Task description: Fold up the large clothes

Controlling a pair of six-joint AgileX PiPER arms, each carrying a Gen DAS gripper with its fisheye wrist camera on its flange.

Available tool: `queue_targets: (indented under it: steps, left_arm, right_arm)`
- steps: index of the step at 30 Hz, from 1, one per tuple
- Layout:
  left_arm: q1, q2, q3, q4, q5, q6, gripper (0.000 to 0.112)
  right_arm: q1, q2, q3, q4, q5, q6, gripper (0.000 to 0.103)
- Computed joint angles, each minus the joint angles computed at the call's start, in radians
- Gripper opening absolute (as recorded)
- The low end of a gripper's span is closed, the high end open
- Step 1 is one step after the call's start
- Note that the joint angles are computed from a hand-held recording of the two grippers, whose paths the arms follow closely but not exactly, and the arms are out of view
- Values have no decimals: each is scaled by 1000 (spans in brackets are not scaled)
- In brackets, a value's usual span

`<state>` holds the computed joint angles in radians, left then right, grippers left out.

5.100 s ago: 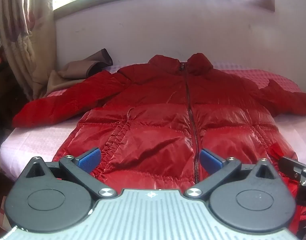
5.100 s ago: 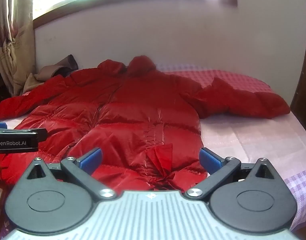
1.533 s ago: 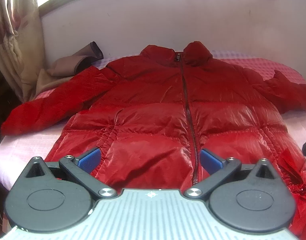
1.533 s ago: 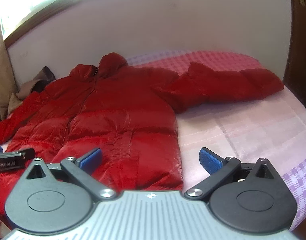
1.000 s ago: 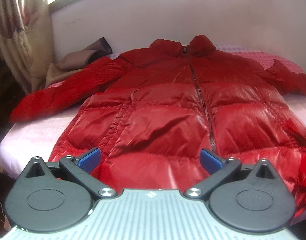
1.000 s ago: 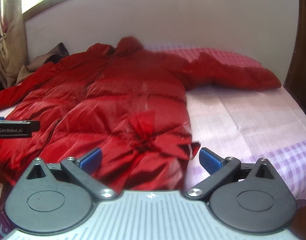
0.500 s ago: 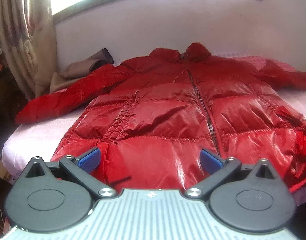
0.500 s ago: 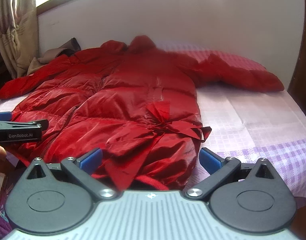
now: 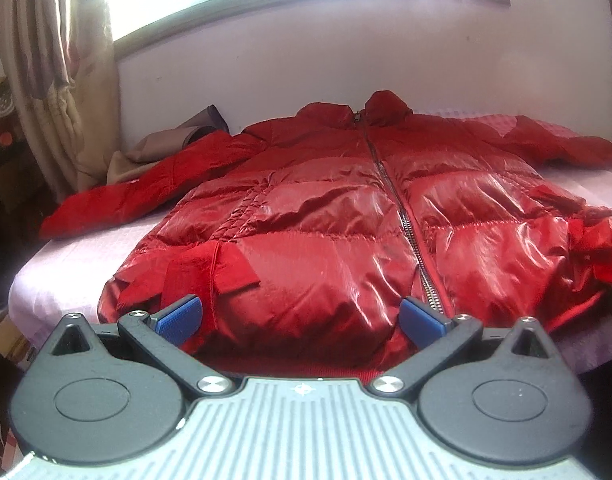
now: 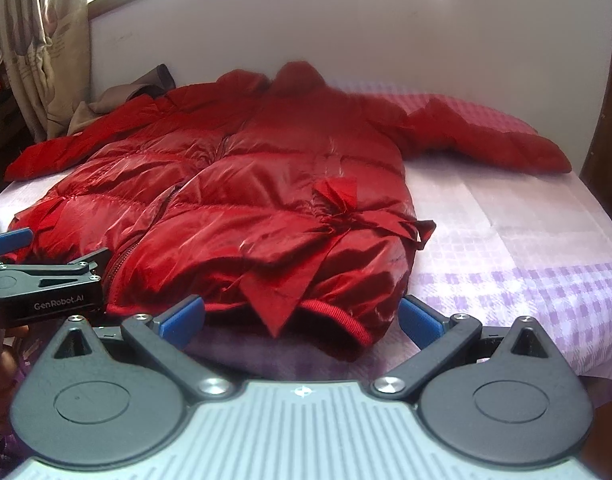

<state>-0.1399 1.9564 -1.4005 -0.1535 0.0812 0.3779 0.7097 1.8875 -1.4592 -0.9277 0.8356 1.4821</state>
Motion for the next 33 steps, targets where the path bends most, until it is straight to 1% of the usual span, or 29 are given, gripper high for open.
queue_targets:
  steps: [5,9,14,19,23,25,27,29,30,31,32,33]
  left_arm:
    - [5,-6,4,-41,7,37,103]
    - [0,1,-20,44,27,-50,103]
    - [-10,26,-96,131,88,-146,103]
    - [-22,75,-233,111,200,-148,103]
    - [-48,128,-356,178,266,-220,103]
    - [-62,160,-424,210,299,-254,103]
    - [-70,190,-488,209,332,-260,103]
    - [-71,222,-559,164,367,-232,103]
    - [-70,238,-595,137,384,-215,103]
    - [-70,250,-623,112,394,-199,103]
    - [-70,261,-644,95,396,-189,103]
    - [-72,266,-652,89,390,-188,103]
  right_arm:
    - [7,-10,10,-17,6,24,103]
    - [2,-12,13,-17,2,30,103]
    - [-16,-7,4,-7,-8,15,103]
    - [-51,2,-23,-4,-15,-19,103]
    - [-100,5,-40,-28,-30,-18,103]
    - [-138,0,-33,-49,-56,7,103]
    - [-196,-8,-17,-58,-99,37,103]
    - [-266,-27,32,-111,-181,107,103]
    - [-311,-35,66,-171,-230,175,103]
    - [-351,-36,87,-214,-256,234,98]
    - [-401,-35,101,-230,-291,278,90]
    - [-462,-34,112,-213,-348,299,71]
